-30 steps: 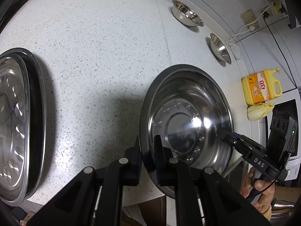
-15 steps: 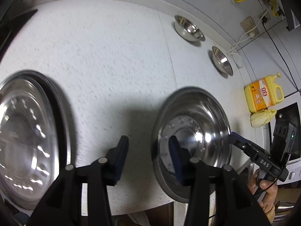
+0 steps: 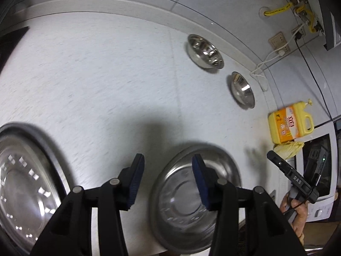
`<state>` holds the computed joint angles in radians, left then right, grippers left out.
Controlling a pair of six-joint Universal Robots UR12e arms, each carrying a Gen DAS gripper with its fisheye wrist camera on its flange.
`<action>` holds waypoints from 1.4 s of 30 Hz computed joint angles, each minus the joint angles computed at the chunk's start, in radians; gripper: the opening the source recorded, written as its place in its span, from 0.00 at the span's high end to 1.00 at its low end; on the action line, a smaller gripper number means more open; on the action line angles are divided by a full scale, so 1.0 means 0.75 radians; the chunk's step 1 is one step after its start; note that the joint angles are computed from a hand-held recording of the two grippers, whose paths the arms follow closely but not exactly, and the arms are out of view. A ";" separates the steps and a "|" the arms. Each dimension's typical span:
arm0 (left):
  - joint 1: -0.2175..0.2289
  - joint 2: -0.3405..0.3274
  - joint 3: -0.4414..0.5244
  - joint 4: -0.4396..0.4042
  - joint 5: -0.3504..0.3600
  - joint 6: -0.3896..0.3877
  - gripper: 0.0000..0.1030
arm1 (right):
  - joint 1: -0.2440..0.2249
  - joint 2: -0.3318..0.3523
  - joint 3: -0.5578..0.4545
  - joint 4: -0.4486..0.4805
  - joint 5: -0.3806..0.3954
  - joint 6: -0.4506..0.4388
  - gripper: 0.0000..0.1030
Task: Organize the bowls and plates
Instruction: 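Move the right tool to the rim of the medium steel bowl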
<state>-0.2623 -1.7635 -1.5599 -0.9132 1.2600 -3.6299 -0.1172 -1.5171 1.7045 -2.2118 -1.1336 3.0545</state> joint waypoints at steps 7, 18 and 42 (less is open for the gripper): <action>-0.017 -0.163 0.198 0.005 -0.103 0.001 0.49 | -0.014 0.105 -0.140 0.010 -0.071 -0.028 0.47; -0.040 -0.392 0.437 0.044 -0.249 0.009 0.47 | -0.021 0.290 -0.324 0.004 -0.119 -0.016 0.43; -0.115 -0.677 0.731 0.129 -0.294 -0.150 0.48 | -0.026 0.496 -0.513 0.047 -0.062 -0.018 0.65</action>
